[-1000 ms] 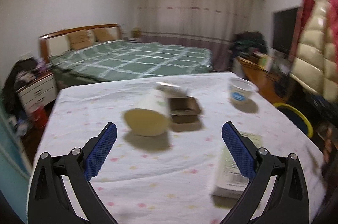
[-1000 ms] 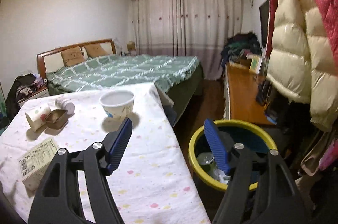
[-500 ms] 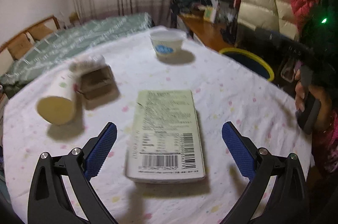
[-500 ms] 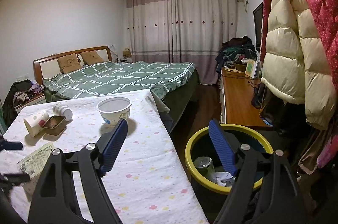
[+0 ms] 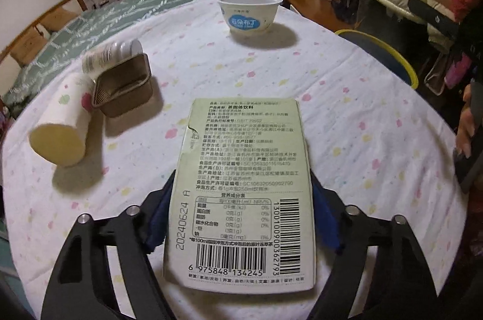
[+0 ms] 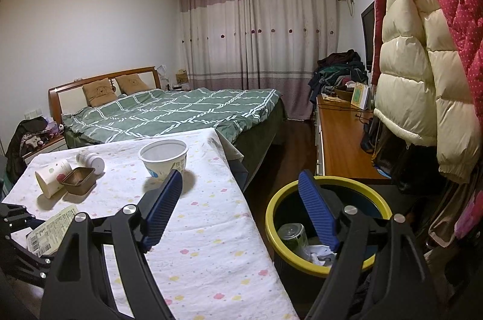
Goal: Collect trash
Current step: 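Grasp the white paper carton with the left gripper and lift, then carry the carton over the bin and open the left gripper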
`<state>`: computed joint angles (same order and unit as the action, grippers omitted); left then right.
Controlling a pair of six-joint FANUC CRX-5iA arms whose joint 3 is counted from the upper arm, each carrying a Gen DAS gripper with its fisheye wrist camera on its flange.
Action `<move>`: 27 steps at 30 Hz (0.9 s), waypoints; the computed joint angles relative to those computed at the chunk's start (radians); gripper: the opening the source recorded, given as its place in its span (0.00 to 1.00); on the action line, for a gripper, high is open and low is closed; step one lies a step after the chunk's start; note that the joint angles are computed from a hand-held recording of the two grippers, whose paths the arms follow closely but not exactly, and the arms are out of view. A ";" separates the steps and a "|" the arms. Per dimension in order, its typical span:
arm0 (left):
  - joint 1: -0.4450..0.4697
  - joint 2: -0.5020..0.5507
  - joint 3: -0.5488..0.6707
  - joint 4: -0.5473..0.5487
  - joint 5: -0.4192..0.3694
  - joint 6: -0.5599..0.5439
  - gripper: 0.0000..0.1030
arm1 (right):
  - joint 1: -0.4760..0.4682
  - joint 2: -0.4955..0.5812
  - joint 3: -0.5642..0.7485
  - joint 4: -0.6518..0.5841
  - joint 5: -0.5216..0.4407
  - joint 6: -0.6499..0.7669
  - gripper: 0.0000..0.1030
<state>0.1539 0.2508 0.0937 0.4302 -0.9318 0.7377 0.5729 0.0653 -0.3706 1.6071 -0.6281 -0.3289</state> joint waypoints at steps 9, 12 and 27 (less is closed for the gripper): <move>-0.013 -0.008 0.015 0.006 -0.015 0.017 0.69 | -0.016 -0.017 -0.022 0.053 0.008 -0.084 0.73; -0.031 -0.016 0.027 0.017 -0.014 0.006 0.69 | -0.010 -0.032 -0.028 -0.008 0.008 -0.049 0.73; -0.273 0.181 0.355 -0.006 -0.122 0.059 0.69 | -0.001 -0.248 -0.206 -0.131 -0.176 -0.021 0.73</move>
